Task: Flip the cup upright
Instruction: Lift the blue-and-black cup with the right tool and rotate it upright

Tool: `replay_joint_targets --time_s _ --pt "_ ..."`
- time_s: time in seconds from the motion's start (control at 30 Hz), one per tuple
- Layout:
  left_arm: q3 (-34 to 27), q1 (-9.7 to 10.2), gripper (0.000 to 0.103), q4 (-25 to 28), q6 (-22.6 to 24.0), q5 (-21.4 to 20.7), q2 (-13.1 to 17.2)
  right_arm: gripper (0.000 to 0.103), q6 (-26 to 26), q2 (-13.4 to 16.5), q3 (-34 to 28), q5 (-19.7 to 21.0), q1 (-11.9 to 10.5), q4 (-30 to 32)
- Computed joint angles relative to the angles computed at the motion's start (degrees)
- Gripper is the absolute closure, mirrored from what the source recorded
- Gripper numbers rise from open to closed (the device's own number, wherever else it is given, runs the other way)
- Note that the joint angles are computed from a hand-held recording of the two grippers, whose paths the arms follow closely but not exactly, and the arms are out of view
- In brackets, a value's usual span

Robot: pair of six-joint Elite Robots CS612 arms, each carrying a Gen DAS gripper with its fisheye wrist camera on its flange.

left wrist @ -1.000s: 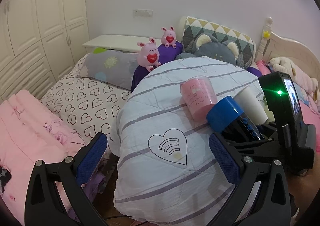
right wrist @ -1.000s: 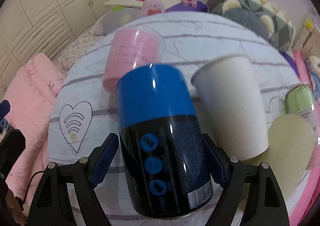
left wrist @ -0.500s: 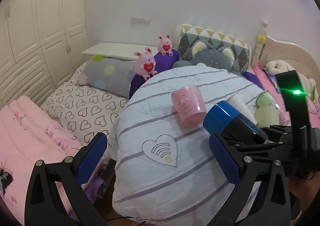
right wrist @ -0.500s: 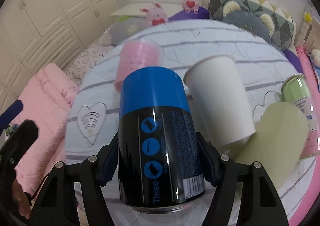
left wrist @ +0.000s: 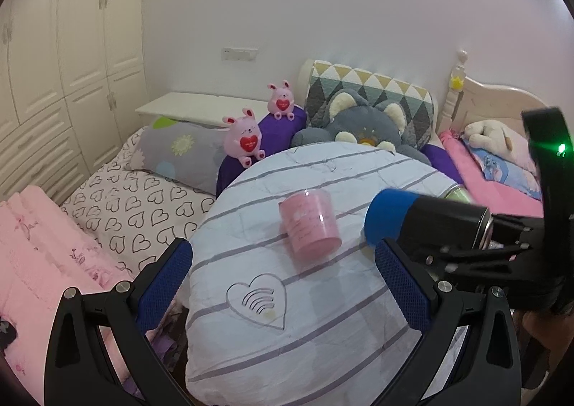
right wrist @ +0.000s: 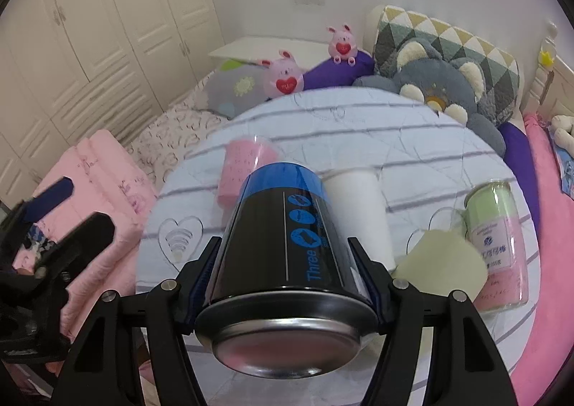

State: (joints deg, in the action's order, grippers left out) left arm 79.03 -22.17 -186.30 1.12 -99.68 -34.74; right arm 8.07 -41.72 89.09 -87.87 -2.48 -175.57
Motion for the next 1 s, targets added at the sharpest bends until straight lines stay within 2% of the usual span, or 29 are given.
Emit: replay_joint_targets --time_s 0.23,0.33,0.57,0.77,0.87,1.0 --pt "-5.47 -0.94 0.0 3.85 -1.49 -1.49 1.68 0.035 -0.5 0.08 -2.25 -2.03 -1.71 0.48" --pt "-9.18 -1.78 0.0 6.35 -1.7 -0.07 3.08 0.035 -0.92 0.9 -4.45 -2.15 -2.78 2.68" --pt "-18.6 -3.04 0.0 13.94 -2.9 2.74 7.4 0.035 -2.78 5.64 -13.69 -0.89 -5.44 11.49" --pt "-24.72 -3.9 0.0 19.19 -2.5 4.85 10.6 0.035 -5.99 10.15 -21.81 -0.15 -6.38 19.93" --pt "-27.0 -4.24 0.0 21.22 -2.72 5.78 11.84 0.035 -6.29 11.57 -23.67 0.77 -6.79 21.41" --pt "-28.13 -4.48 0.0 23.41 -2.11 5.43 12.5 0.035 -6.73 11.42 -23.07 3.31 -7.51 22.91"
